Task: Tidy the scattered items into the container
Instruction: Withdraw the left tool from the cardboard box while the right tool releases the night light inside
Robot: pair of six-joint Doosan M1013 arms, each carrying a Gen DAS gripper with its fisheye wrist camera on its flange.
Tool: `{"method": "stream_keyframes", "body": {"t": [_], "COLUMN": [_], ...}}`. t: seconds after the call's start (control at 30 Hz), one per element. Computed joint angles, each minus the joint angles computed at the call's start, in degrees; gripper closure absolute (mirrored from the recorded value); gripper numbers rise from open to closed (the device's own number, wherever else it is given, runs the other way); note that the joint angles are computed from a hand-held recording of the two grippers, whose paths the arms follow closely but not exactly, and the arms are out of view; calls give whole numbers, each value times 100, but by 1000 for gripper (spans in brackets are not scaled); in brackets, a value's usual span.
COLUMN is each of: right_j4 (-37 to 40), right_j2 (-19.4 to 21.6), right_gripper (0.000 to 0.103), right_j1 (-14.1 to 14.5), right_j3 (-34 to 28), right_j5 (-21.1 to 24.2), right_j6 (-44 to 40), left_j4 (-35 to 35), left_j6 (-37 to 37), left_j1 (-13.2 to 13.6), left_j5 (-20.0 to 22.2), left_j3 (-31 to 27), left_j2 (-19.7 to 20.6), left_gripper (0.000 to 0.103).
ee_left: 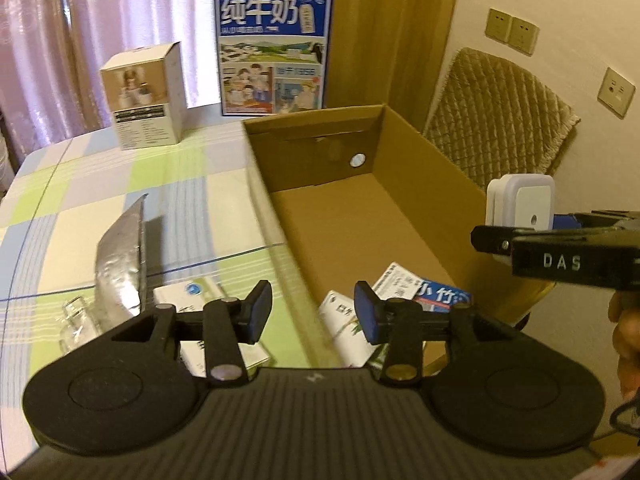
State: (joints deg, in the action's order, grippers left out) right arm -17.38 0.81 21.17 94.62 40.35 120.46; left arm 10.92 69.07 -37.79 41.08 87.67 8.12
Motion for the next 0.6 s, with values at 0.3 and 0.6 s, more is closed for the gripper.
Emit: {"method": "stream_keyframes", "body": {"t": [0.3,0.6], "right_j4": [-15,-13], "right_j2": [-45,-187], "right_gripper": [26,23], "right_j1": [18,157], "right_j3": [54,114], "right_j5": [-171,128], "right_j6": [258,299], "left_j4": [171,371], "left_j6": [-297,-593], "left_j1": [66,40], "left_j5": [-29,-69], "left_j3": [237,531], "left_j2": [-180,-468], "left_gripper": [45,34]}}
